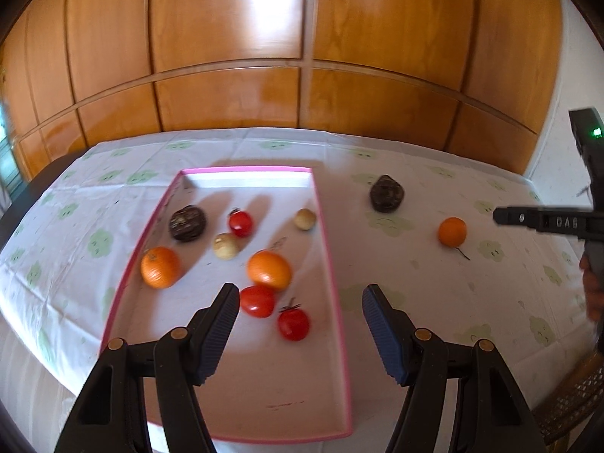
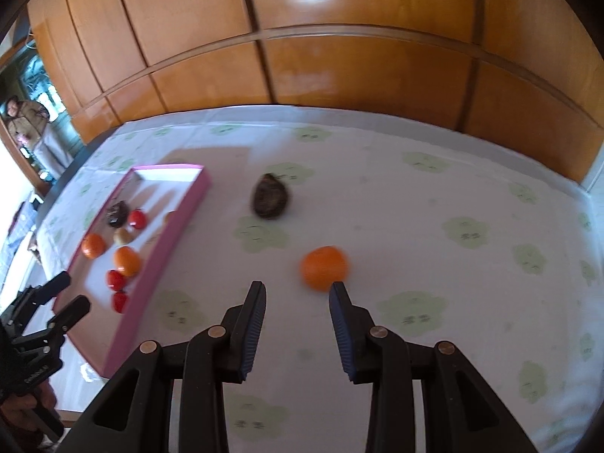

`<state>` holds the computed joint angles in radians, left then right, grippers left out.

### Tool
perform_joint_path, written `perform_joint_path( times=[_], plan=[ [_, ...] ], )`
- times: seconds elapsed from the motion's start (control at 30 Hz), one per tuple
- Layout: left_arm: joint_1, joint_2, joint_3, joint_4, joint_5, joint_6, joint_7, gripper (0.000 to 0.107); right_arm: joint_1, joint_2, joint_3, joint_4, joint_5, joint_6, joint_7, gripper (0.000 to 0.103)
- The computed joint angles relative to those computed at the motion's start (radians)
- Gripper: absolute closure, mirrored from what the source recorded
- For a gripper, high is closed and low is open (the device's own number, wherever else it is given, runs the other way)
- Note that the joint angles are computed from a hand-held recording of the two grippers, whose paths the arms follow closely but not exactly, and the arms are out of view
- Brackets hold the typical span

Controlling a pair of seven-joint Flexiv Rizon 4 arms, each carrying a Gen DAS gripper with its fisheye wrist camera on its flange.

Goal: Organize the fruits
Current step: 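Grasp the dark brown round fruit on the cloth with the left tool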

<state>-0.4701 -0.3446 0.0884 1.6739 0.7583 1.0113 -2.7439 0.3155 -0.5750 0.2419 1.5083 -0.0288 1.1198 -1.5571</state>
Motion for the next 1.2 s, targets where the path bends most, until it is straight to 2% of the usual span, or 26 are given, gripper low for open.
perform_joint_path(
  times=[0.13,0.23,0.27,0.3,0.37,0.5,0.63,0.77,1.0,1.13,1.2],
  plan=[
    [0.009,-0.046,-0.015,-0.051,-0.033,0.001,0.067,0.039,0.008,-0.004,-0.068,0.003,-0.065,0.039,0.016,0.068],
    [0.007,-0.087,-0.020,-0.098,-0.067,0.009,0.134,0.039,0.037,-0.025,-0.165,0.019,-0.165,0.089,0.090,0.068],
    [0.007,-0.103,-0.023,-0.115,-0.085,0.012,0.162,0.039,0.032,-0.036,-0.172,0.015,-0.178,0.089,0.110,0.068],
    [0.003,-0.117,-0.021,-0.129,-0.099,0.014,0.182,0.039,0.021,-0.049,-0.173,0.007,-0.177,0.083,0.135,0.068],
    [0.002,-0.149,-0.022,-0.158,-0.138,0.024,0.229,0.039,0.021,-0.068,-0.194,-0.030,-0.188,-0.004,0.216,0.068],
    [0.011,-0.209,-0.034,-0.201,-0.244,0.041,0.333,0.042,-0.018,-0.090,-0.153,-0.074,-0.177,-0.057,0.239,0.068],
    [0.005,-0.255,-0.026,-0.236,-0.329,0.050,0.403,0.042,-0.031,-0.089,-0.135,-0.071,-0.173,-0.043,0.230,0.068],
    [0.033,-0.295,-0.048,-0.247,-0.455,0.071,0.479,0.047,-0.035,-0.091,-0.124,-0.081,-0.160,-0.061,0.232,0.068],
    [0.071,-0.354,-0.056,-0.289,-0.622,0.098,0.564,0.053,-0.047,-0.090,-0.104,-0.094,-0.127,-0.075,0.219,0.068],
    [0.074,-0.400,-0.035,-0.362,-0.670,0.077,0.572,0.050,-0.055,-0.091,-0.090,-0.104,-0.103,-0.082,0.201,0.068],
    [0.072,-0.421,-0.025,-0.405,-0.679,0.052,0.581,0.043,-0.057,-0.092,-0.084,-0.109,-0.093,-0.084,0.189,0.068]
  ],
)
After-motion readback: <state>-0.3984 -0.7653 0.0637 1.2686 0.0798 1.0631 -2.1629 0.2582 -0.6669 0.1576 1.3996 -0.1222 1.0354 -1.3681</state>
